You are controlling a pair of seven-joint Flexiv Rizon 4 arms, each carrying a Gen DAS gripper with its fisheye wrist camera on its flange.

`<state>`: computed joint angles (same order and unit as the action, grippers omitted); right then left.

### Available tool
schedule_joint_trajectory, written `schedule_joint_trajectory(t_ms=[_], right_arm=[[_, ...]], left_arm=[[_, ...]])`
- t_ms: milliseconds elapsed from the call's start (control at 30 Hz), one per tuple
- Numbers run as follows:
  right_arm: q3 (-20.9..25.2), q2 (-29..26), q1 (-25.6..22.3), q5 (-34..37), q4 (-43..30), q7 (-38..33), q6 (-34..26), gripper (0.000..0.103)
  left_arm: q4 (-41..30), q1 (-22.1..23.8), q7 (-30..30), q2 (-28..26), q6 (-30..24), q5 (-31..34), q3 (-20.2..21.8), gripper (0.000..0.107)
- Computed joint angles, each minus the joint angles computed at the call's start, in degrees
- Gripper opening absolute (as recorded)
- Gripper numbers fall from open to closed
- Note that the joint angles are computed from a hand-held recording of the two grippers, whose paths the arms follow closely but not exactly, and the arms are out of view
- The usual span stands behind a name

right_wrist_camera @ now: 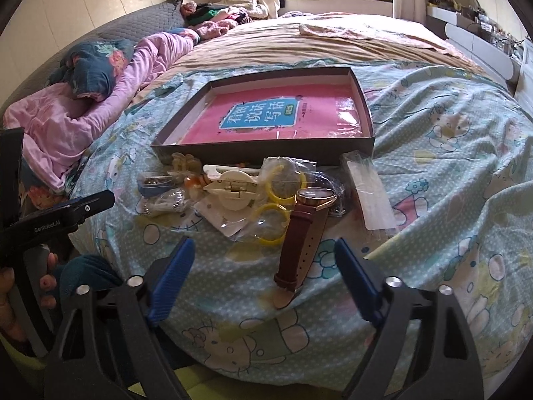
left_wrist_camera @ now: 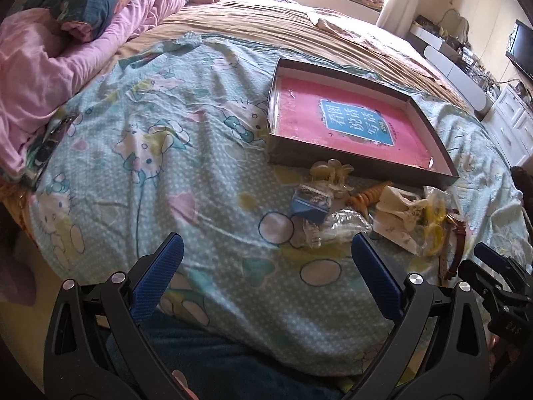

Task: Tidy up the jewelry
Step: 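Grasp the brown leather watch with the right gripper while the left gripper grasps the small blue box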

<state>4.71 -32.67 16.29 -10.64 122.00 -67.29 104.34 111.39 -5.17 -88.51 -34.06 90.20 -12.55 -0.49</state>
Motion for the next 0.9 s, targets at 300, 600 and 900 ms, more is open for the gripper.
schedule_joint_trajectory(t_ms=[300, 600, 900], right_arm=[[2.7, -2.2, -3.1, -1.5, -2.8, 0.4, -2.1, 0.06], [6.3, -4.6, -7.4, -2.7, -5.5, 0.7, -4.2, 0.044], [11.1, -6.7, -12.0, -3.4, -7.7, -0.3, -6.1, 0.022]], left_arm=[[-6.1, 0.1, 1.5, -3.8, -4.2, 0.6, 0.1, 0.094], [-11.1, -0.8, 3.1, -6.9, -7.4, 1.6, 0.8, 0.085], [-12.5, 0.4, 5.2, -8.3, -9.0, 1.1, -1.4, 0.052]])
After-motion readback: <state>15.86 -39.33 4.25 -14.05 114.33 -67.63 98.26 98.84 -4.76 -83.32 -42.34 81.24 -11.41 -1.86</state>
